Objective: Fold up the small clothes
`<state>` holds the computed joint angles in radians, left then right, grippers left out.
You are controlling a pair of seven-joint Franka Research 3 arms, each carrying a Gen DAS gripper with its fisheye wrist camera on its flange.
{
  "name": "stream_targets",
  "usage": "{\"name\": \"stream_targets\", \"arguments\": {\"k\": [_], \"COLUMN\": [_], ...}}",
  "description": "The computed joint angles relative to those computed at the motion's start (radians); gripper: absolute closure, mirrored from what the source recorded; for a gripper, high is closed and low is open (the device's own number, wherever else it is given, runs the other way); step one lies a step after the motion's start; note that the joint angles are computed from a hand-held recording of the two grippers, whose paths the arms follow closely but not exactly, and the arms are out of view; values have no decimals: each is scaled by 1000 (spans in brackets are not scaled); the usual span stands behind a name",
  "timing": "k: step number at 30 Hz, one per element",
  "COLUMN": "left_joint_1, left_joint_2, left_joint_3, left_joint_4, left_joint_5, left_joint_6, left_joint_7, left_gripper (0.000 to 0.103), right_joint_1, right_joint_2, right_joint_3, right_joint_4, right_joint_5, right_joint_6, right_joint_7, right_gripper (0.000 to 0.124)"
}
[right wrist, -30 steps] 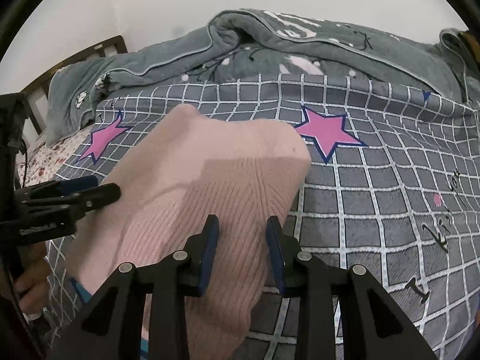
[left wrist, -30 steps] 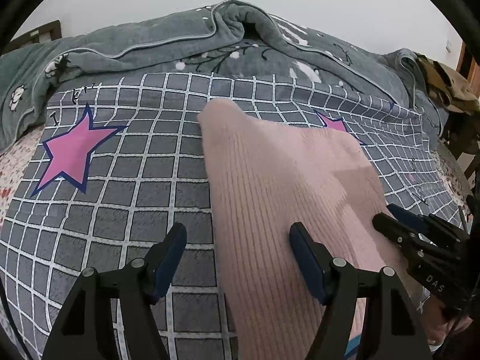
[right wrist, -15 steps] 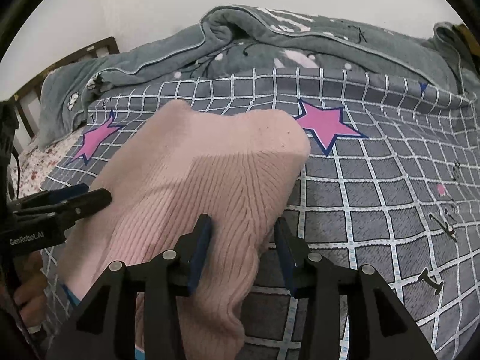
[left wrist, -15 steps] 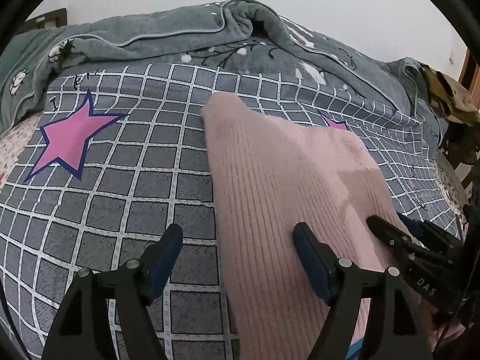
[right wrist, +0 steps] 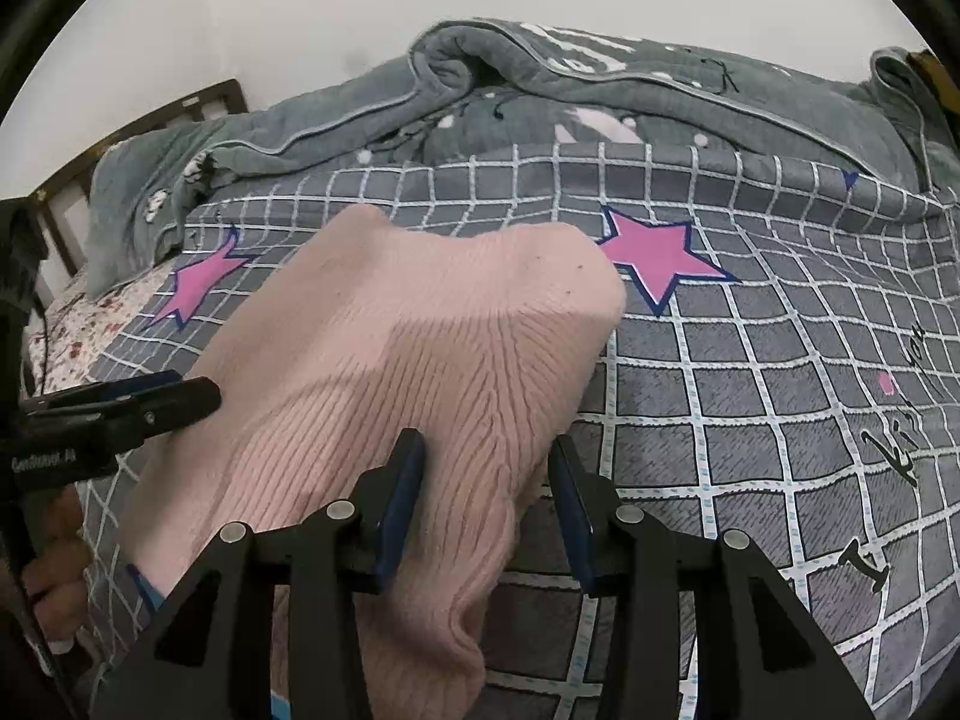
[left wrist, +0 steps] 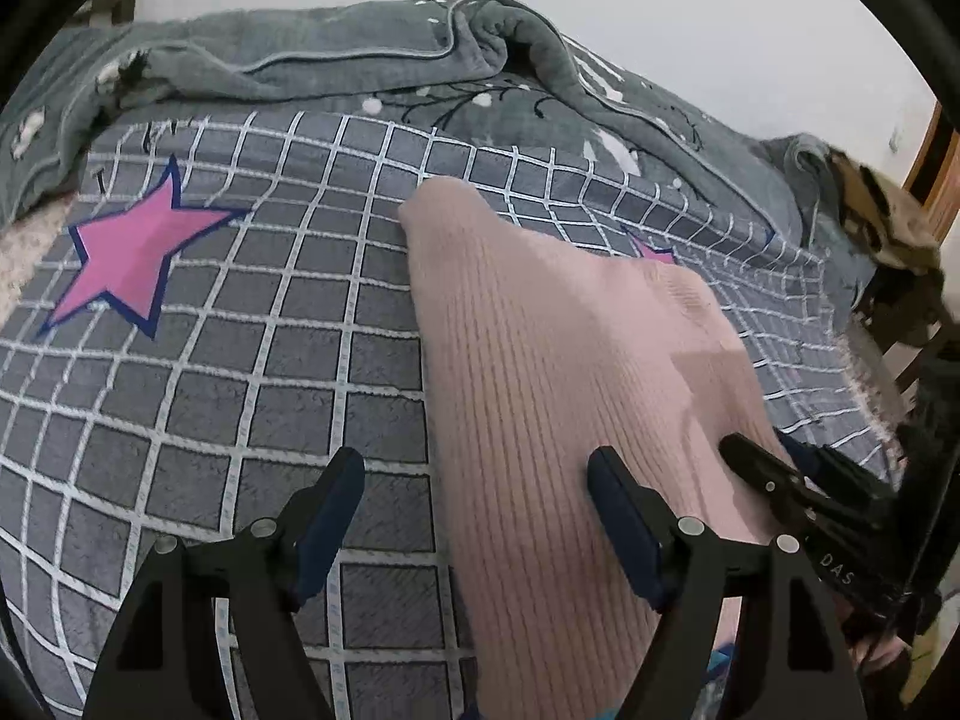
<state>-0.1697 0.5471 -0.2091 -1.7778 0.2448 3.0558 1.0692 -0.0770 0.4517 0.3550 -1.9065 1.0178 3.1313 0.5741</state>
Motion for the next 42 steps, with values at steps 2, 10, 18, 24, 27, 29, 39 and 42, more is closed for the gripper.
{"name": "stream_targets", "arguments": {"k": [2, 10, 18, 24, 27, 29, 39, 42], "left_joint_1": [41, 43, 84, -45, -74, -69, -79, -77], "left_joint_2": [-7, -15, 11, 12, 9, 9, -18, -15], "left_joint_3": [-42, -45, -104, 34, 68, 64, 75, 67], "left_joint_4": [-23, -24, 1, 37, 39, 39, 25, 31], "left_joint_5": [-17, -26, -60, -10, 22, 33, 66, 73], "left_joint_6": [22, 13, 6, -29, -34, -36, -71, -81], "left_joint_7": [22, 42, 80, 8, -29, -37, -67, -75], "left_gripper": [26, 27, 27, 26, 26, 26, 27, 27], "right_joint_1": [-48, -22, -29, 80, 119, 141, 111, 103], "right_joint_2": [-10, 6, 2, 4, -15, -30, -89, -89], "right_joint_3": [46, -20, 0, -111, -154, -180, -158, -149], "right_joint_4": [-5, 62, 90, 78, 55, 31, -59, -56], "right_joint_5": [43, 164, 474, 383, 275, 186, -3, -22], "right_joint_6": [-15, -144, -110, -85, -85, -83, -69, -70], "right_joint_7": [-58, -58, -342, -243, -150, -65, 68, 84], "right_gripper": [83, 83, 110, 106, 103, 102, 98, 98]}}
